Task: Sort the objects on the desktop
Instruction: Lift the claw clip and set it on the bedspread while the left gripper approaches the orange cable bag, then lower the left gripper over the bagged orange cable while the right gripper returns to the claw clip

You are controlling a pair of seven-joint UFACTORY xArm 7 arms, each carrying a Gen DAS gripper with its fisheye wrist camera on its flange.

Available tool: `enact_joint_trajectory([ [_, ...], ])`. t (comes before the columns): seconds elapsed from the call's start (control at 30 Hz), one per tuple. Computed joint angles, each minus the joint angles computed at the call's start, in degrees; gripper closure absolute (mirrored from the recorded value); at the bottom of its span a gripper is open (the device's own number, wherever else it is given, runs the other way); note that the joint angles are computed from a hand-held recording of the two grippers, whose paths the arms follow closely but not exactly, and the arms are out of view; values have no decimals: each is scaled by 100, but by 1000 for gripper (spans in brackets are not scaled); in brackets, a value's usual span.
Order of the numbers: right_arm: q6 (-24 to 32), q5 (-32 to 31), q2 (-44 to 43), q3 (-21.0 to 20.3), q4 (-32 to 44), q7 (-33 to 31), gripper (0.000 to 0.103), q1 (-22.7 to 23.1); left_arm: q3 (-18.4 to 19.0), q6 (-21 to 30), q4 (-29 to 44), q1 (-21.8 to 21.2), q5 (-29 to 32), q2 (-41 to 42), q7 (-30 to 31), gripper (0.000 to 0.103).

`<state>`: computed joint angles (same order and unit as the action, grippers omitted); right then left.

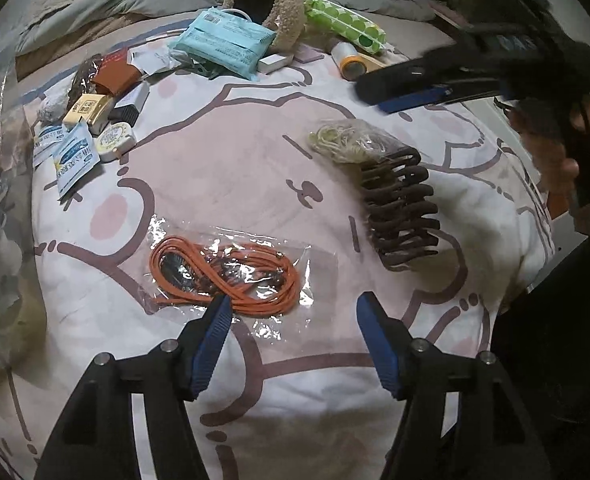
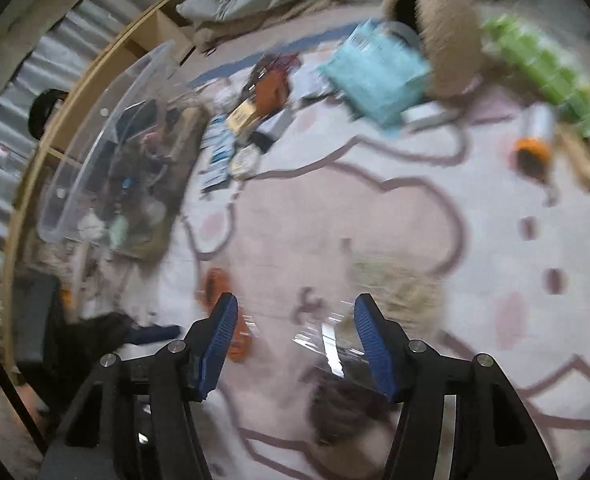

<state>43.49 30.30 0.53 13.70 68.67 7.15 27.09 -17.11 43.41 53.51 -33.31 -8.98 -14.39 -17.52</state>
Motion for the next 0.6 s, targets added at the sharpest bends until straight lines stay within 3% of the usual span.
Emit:
enact_joint_trajectory([
  [0.13,476,723,641,37,474,-225,42,-75,32,-4,-41,15,-27,27,16,38],
  [0.33,762,66,953,9,754,165,42,-138,109,-32,-200,80,-124,9,31,38],
  [0.43,780,-682,917,-101,640,531,42,-140,126,-57,-230,115,-141,35,11,38],
  [0.6,625,-913,664,-197,246,594,42,-358,119,-112,-263,160,-84,51,-62,38],
])
